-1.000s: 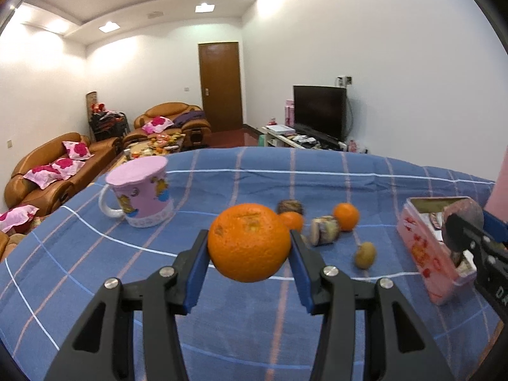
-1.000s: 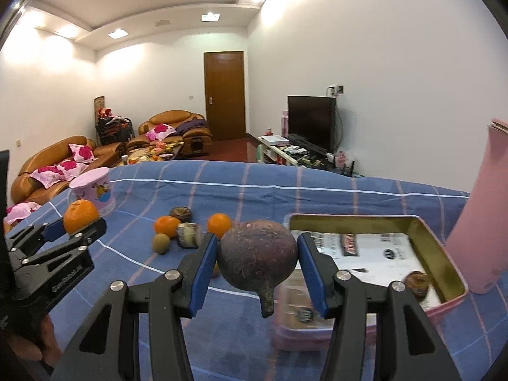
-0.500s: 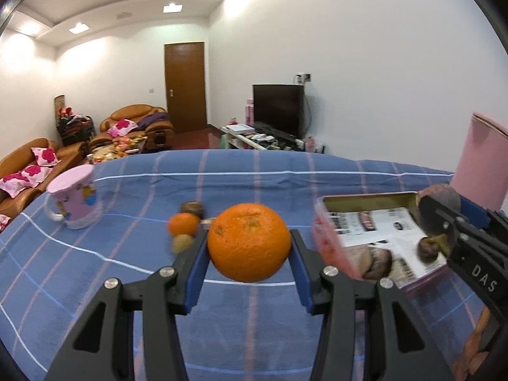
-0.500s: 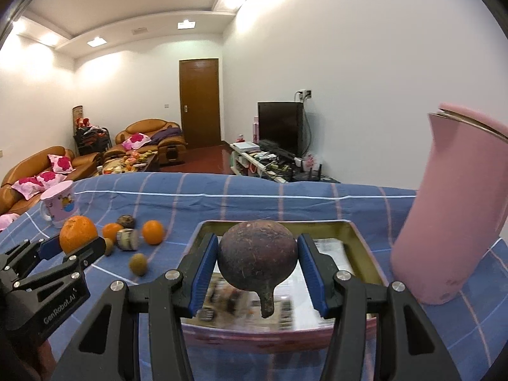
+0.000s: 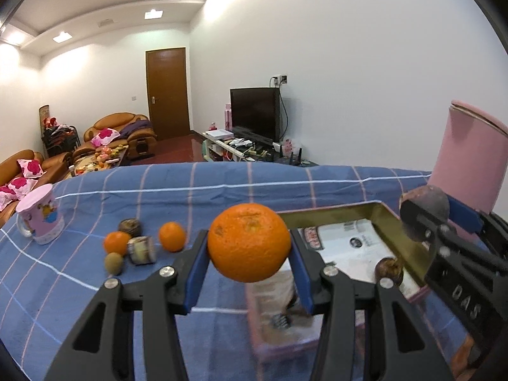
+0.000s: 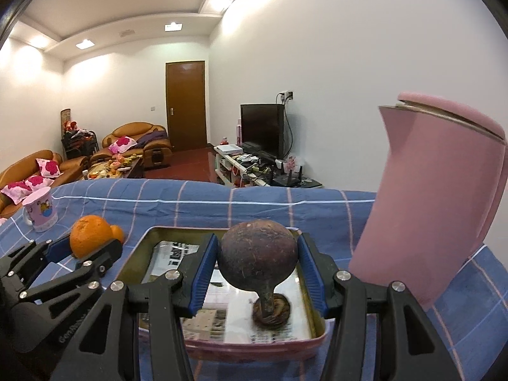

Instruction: Organize fruits

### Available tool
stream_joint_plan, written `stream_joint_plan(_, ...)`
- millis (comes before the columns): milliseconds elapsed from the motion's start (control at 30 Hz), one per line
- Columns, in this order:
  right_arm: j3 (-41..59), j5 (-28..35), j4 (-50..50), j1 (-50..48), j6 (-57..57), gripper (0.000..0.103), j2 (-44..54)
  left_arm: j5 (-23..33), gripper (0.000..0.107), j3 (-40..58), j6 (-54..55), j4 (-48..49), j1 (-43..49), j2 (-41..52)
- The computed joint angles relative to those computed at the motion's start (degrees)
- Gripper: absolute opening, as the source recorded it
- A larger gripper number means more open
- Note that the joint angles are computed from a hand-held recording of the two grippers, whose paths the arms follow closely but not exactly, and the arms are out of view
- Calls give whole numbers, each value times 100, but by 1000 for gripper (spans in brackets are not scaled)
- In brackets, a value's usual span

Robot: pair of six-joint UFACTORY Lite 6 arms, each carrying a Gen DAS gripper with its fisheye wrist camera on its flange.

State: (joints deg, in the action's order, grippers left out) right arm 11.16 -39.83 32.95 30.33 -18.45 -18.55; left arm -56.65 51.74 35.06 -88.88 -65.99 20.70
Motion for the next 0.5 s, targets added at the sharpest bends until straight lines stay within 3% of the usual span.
stream_joint_plan(133, 6, 123, -520, -433, 295, 54, -11, 70, 50, 456, 163, 62, 149, 295)
stream_joint_plan(300, 156, 271, -998, -796, 652, 54, 152, 193, 50, 305, 66, 292, 222, 261)
stream_joint_plan(500, 217, 215, -825, -722, 560, 54, 232, 446, 50, 91, -102, 480, 411, 96)
